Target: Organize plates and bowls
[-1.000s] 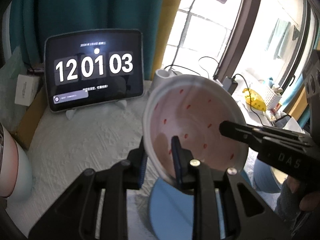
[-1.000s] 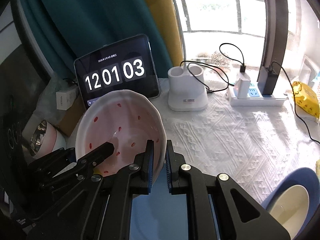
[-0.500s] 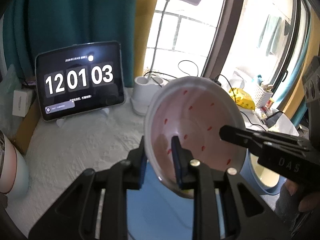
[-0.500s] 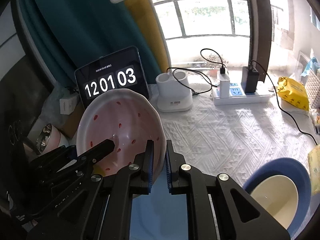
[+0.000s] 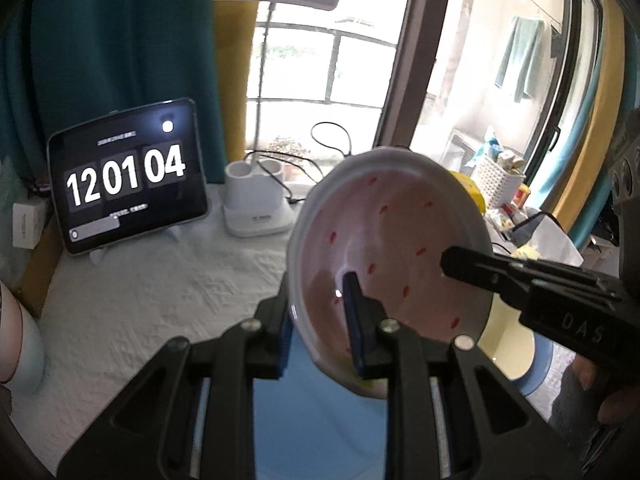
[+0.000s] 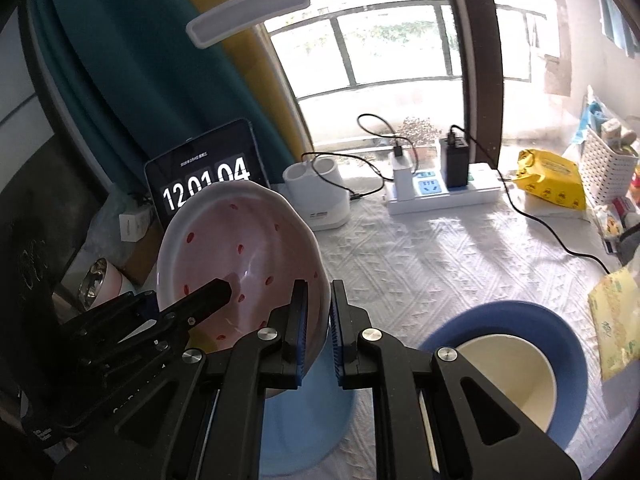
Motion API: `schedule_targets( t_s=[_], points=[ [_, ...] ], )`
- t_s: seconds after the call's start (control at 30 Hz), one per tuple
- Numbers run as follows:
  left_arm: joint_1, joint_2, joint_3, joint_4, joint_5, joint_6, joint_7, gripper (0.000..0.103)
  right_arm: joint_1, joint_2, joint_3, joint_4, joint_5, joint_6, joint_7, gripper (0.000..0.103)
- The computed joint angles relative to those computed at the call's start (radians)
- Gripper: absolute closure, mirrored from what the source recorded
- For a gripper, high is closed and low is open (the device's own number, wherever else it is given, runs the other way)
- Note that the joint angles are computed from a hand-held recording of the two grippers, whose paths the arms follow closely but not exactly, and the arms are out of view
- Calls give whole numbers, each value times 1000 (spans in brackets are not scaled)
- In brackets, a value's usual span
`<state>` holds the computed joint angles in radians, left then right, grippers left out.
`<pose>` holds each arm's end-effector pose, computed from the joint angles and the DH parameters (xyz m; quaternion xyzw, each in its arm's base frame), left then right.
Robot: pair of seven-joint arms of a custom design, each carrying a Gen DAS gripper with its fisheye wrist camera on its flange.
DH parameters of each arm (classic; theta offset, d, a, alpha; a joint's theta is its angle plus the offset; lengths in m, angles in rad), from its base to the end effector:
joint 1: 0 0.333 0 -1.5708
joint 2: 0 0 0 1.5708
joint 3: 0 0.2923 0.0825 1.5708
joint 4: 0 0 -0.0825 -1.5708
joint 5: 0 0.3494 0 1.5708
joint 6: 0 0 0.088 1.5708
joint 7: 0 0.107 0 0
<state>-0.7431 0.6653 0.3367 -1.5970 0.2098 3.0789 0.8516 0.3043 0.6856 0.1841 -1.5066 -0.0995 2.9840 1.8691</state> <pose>0.6157 -0.3414 0.3578 -0.6248 0.6579 -0.3623 0.2133 0.6464 0.3139 0.3644 -0.7098 0.5854 -0.1318 0.3689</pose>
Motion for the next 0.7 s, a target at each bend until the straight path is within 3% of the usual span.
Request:
schedule_targets(
  t_s=[0.33,0.7],
  points=[
    [-11,43,-35,100,45,-61,-25,80,-71,-88,25,-156,12,82,-6,91],
    [14,92,-120,220,121,-139,-37,80,-158,-172,58,-314,12,165,11,91]
  ],
)
